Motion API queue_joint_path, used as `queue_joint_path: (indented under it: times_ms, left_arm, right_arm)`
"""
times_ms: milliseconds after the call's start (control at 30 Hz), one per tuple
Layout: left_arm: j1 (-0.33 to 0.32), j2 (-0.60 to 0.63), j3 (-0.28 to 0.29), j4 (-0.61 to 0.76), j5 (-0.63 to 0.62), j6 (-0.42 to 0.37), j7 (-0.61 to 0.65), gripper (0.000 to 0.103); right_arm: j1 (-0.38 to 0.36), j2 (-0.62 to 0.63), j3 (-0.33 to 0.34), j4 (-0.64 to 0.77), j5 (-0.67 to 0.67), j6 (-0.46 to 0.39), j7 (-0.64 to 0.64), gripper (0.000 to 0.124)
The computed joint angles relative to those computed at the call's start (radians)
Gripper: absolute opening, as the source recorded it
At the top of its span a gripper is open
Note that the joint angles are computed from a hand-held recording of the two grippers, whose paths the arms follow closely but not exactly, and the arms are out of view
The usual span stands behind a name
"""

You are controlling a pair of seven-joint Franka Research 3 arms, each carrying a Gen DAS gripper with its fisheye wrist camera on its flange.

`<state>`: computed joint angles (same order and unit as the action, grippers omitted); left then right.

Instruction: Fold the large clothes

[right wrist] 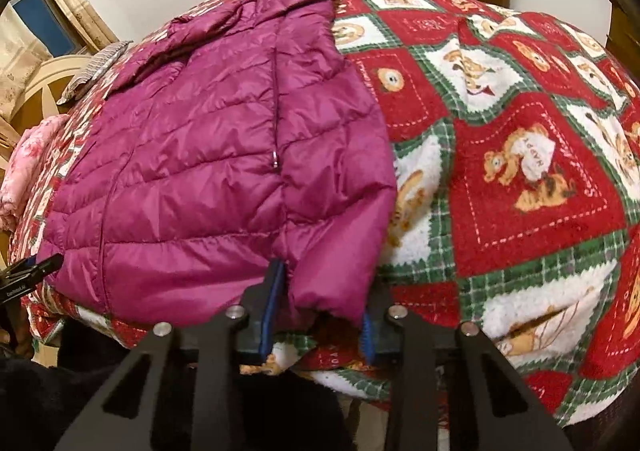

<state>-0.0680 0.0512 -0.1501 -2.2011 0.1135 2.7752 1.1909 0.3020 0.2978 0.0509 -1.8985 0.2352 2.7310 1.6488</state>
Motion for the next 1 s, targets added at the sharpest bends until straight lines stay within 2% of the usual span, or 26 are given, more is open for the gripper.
queue_joint_path:
  times_ms: [200, 300, 367, 533, 733, 900, 1000]
  left_arm:
    - [0.015, -0.019, -0.011, -0.036, -0.237, 0.054, 0.154, 0.075]
    - [0.015, -0.036, -0.012, -0.057, -0.371, 0.069, 0.239, 0.075]
    - [0.011, -0.046, -0.009, -0.07, -0.458, 0.074, 0.295, 0.075]
    - [-0.007, -0.056, 0.003, -0.083, -0.663, 0.091, 0.435, 0.075]
    - [-0.013, -0.057, 0.007, -0.073, -0.844, 0.087, 0.569, 0.075]
    - [-0.013, -0.058, 0.012, -0.057, -1.004, 0.063, 0.692, 0.075]
    - [-0.009, -0.053, 0.013, -0.048, -0.995, 0.053, 0.687, 0.075]
  right_arm:
    - [-0.012, 0.003, 0.01, 0.004, 0.043, -0.004, -0.015, 0.039]
    - [-0.016, -0.008, 0.009, -0.008, 0.054, -0.009, -0.012, 0.051]
    - [-0.012, -0.023, 0.002, -0.027, 0.05, 0.004, 0.004, 0.064]
    - [-0.018, -0.068, 0.002, -0.086, 0.061, 0.076, 0.009, 0.078]
    - [-0.023, -0.107, -0.022, -0.117, 0.024, 0.129, 0.057, 0.078]
    - [-0.033, -0.11, -0.014, -0.121, 0.027, 0.166, 0.052, 0.085]
    - [-0.028, -0.082, -0.015, -0.084, 0.007, 0.141, 0.049, 0.085]
